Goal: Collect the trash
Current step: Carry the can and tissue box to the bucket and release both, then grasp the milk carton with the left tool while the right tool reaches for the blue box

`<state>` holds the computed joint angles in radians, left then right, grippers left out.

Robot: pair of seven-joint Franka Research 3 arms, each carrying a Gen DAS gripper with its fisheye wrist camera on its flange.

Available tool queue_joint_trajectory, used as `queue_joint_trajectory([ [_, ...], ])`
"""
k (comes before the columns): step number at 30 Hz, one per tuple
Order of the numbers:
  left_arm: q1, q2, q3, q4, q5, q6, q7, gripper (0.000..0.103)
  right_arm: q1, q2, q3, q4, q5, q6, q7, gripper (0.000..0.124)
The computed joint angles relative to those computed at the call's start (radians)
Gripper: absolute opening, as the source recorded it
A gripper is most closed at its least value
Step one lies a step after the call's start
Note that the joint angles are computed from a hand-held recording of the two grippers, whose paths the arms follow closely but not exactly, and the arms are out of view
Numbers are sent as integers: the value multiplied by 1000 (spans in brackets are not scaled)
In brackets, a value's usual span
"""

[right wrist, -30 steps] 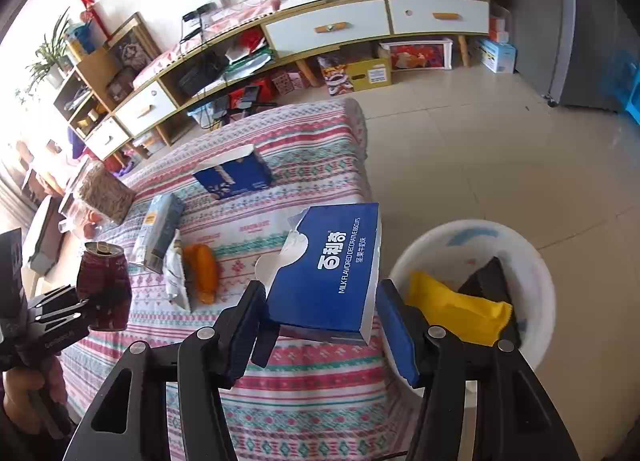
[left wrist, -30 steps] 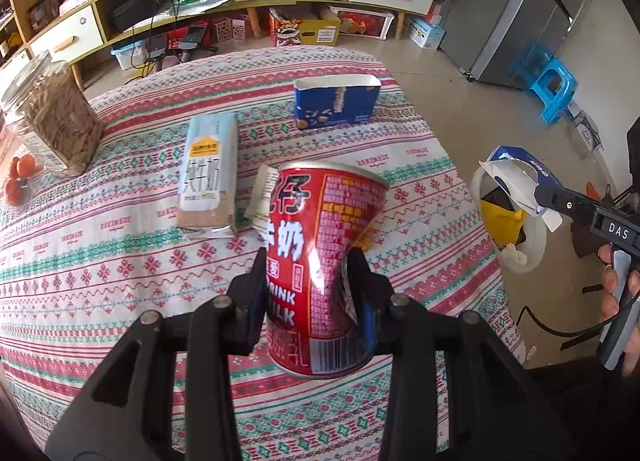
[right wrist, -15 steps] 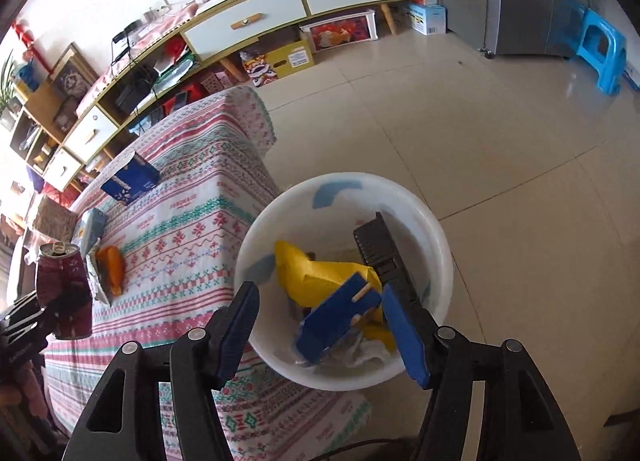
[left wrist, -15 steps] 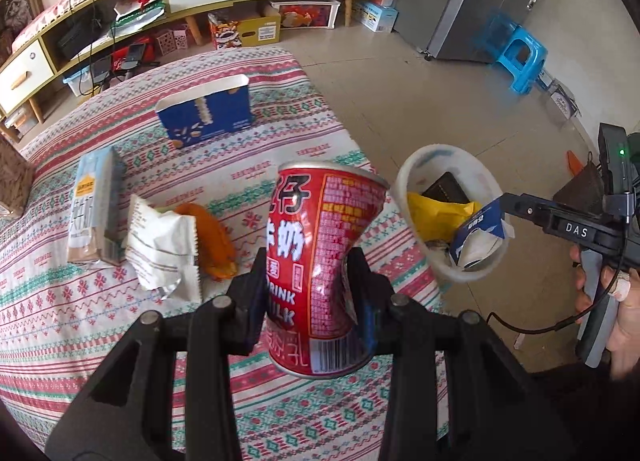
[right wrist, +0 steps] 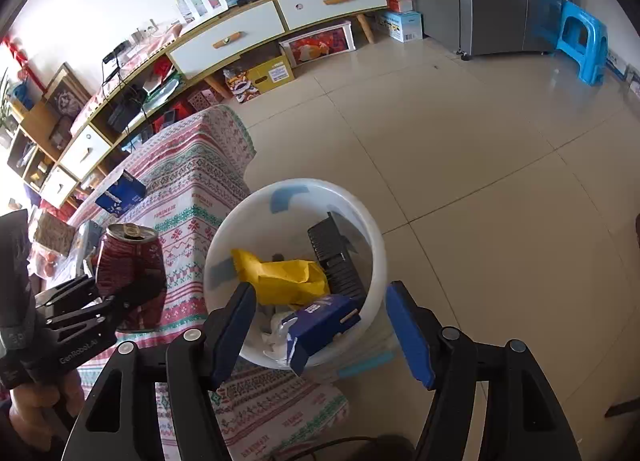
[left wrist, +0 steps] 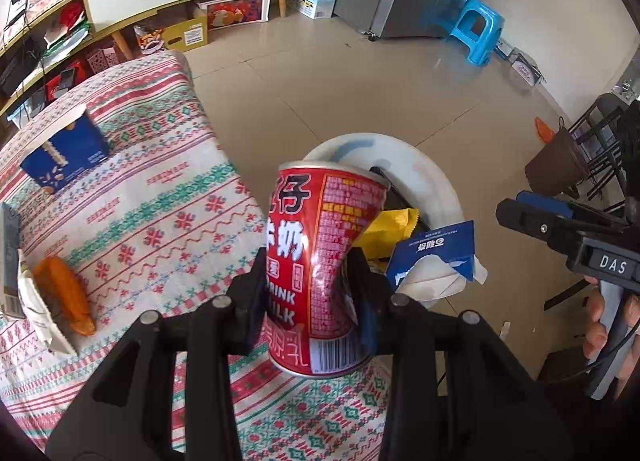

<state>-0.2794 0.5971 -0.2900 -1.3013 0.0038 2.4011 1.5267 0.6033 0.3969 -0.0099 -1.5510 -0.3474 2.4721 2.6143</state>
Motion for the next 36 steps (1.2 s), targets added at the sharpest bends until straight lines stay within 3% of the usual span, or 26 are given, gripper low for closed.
queue_joint_trajectory([
  [9, -20, 79, -5, 77, 3, 57, 36, 42, 2, -31, -6, -30, -50, 2, 48, 69],
  [11, -39, 76, 24, 76, 36, 65, -6, 62, 8, -25, -7, -14, -68, -22, 50, 69],
  [19, -20, 9, 40, -3, 83, 102, -68, 81, 14, -10, 0, 18, -82, -51, 49, 70],
  [27, 21, -84, 55, -111, 98, 92, -128, 86, 30, 40, 4, 106, -71, -75, 22, 74],
  [36, 94, -214, 81, -270, 106, 127, -176, 92, 75, 196, -6, 355, -9, -150, -74, 78],
])
